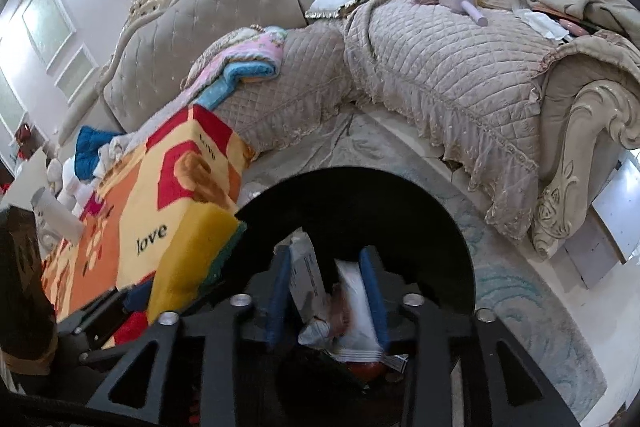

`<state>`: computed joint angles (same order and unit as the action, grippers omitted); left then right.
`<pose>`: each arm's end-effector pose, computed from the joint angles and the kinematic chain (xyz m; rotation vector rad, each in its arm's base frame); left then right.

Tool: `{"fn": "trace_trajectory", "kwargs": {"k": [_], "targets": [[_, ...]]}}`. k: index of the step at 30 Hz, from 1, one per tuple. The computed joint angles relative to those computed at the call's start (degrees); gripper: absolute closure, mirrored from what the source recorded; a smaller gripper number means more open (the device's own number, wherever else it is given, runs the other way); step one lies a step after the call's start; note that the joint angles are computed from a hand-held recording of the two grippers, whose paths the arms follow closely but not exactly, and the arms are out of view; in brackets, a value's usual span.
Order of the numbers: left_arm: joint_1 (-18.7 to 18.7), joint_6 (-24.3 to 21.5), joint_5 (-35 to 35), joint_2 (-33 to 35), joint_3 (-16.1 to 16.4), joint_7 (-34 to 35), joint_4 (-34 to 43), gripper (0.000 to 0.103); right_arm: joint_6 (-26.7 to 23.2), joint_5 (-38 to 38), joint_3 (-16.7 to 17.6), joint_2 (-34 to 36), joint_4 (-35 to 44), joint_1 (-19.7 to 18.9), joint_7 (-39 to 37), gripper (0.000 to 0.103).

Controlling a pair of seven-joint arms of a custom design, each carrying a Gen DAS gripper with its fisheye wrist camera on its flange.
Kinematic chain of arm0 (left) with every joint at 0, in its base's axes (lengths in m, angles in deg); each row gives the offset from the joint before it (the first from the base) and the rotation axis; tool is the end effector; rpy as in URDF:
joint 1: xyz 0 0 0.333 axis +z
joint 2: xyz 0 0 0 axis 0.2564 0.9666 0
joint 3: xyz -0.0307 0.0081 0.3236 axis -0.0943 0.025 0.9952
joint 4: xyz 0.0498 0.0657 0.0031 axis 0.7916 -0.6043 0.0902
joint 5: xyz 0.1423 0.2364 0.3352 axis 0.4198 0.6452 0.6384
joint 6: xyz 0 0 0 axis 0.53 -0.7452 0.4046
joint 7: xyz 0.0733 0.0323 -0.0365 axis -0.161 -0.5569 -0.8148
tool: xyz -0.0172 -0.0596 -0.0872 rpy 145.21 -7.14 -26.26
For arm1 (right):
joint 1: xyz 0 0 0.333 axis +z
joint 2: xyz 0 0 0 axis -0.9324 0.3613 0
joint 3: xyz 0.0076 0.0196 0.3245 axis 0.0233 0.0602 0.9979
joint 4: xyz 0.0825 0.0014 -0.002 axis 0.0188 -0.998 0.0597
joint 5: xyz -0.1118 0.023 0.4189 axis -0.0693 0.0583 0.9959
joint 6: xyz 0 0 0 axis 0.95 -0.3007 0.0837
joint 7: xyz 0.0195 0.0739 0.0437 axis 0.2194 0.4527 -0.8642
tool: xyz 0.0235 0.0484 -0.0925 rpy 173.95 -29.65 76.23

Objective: Collect trash
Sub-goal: 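Carry the white tube and yellow sponge over the black bin, then open both tools over the black bin to drop the tube and sponge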

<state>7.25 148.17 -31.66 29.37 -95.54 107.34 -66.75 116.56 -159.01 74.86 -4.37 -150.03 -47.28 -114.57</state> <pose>0.5502 -0.3210 0.2488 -0.9227 2.7589 -1.0239 0.4096 0.2450 0.2517 -0.8682 2.2899 -0.6531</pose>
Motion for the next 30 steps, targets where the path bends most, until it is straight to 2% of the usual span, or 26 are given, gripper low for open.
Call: {"fn": "trace_trajectory", "kwargs": {"k": [8,13,14,15,16,17,18,19,21,22,24,25,29,30], "targets": [[0.10,0.41,0.03,0.00,-0.21,-0.19,-0.12,0.038,-1.87,1.72,0.36,-0.82,-0.48,0.34,-0.77,0.065],[1.76,-0.23,-2.90,-0.77,-1.26,1.22,-0.67,0.038,-6.90,6.59,1.96,-2.62,-1.27,1.77,-3.81,0.065],[2.63,-1.07,-4.69,-1.50,-1.55,1.93,-1.07,0.036,-7.52,7.33,2.30,-3.03,-1.50,2.11,-4.15,0.065],[3.44,-2.42,-6.70,-2.64,-1.53,2.49,-1.64,0.025,-8.30,8.64,2.88,-3.64,-1.79,2.71,-4.55,0.065],[3.85,-2.86,-9.09,-4.18,-1.30,3.44,-2.64,0.018,-9.41,9.95,3.55,-4.23,-1.92,3.39,-5.58,0.063],[4.17,-3.00,-10.26,-5.77,-0.99,3.69,-3.77,0.005,-10.46,11.13,4.19,-4.84,-1.93,4.08,-7.43,0.060],[2.59,-3.03,-7.41,-7.82,1.33,0.51,-5.51,0.000,-11.50,12.67,4.76,-5.42,-1.80,4.74,-9.83,0.049],[0.58,-2.17,-3.91,-9.33,3.61,-2.21,-6.95,0.000,-12.04,14.88,5.16,-5.85,-1.54,5.35,-12.55,0.029],[-0.14,3.71,-7.66,-12.13,3.50,1.95,-9.82,0.000,-11.61,20.49,5.38,-6.40,-0.84,6.23,-19.00,0.013],[0.32,6.17,-13.27,-13.91,2.66,7.34,-11.06,0.000,-11.52,25.63,5.47,-6.72,-0.20,6.93,-24.46,0.013],[0.97,3.45,-19.53,-18.45,3.31,13.95,-13.66,0.000,-12.51,32.35,6.08,-7.44,0.66,8.03,-31.44,0.013],[0.81,1.88,-20.74,-20.50,4.15,15.05,-14.91,0.000,-12.92,34.54,6.50,-7.90,0.83,8.50,-33.49,0.013],[-1.03,-0.62,-36.39,-29.93,7.82,30.94,-19.69,0.000,-18.21,41.14,9.00,-9.81,2.42,10.84,-38.77,0.012],[-1.38,-2.14,-35.55,-31.47,9.02,29.83,-20.51,0.000,-19.65,42.46,9.40,-9.96,2.99,11.33,-39.91,0.012]]}}
